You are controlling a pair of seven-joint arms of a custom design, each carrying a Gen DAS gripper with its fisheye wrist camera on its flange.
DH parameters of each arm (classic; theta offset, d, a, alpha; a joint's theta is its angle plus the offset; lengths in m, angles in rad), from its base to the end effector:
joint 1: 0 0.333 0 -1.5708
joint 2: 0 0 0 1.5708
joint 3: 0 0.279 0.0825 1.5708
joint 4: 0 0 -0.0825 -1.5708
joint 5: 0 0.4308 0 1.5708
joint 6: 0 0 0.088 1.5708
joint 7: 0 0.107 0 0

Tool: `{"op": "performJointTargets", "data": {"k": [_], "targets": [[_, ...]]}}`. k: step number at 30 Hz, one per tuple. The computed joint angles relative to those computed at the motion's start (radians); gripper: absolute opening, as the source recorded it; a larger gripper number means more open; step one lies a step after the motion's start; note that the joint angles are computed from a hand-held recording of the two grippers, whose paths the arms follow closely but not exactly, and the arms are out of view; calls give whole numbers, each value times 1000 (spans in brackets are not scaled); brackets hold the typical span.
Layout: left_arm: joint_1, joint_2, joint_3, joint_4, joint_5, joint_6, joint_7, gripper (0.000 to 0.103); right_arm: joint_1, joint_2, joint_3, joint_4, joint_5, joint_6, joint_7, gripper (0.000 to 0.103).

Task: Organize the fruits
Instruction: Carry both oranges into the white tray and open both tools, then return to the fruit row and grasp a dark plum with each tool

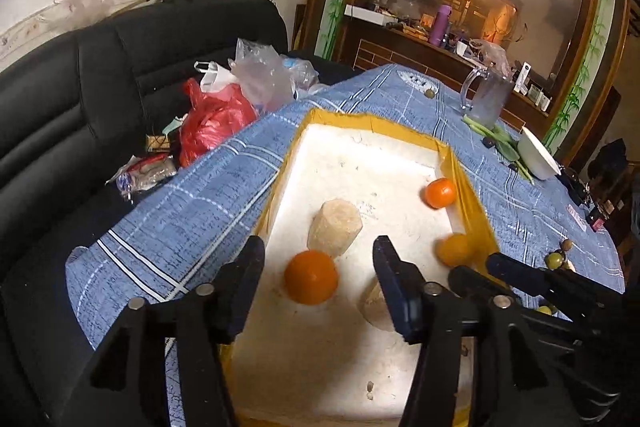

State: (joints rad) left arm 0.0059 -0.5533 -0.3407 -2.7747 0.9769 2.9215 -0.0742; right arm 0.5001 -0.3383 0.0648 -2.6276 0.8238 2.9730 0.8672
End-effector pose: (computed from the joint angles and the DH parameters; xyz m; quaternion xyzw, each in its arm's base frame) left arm 0.4031 -0.1771 0.3505 -0.7588 0.5060 -0.3092 0.2694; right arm 0.4373 0.2159 0.3589 -0.8026 0.4739 -0.1128 0.3442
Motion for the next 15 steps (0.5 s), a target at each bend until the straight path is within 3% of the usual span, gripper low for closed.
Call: {"op": "performJointTargets", "data": {"k": [4,6,11,15], "targets": [[-7,-57,-13,-19,-3,-8,-21,68,16,-102,-52,-53,59,3,-63,50],[-24,-73,-10,-19,-16,-13,-10,68,-16,-171,-55,-99,44,9,-63,50],[-49,-36,-46,42,-7,5,24,70,-200,-323,-51,-215,-72,9,15,57],[-95,95,-55,153,-1,67,100,70,-348,-317,-58,-232,-166,0,84,57]]}}
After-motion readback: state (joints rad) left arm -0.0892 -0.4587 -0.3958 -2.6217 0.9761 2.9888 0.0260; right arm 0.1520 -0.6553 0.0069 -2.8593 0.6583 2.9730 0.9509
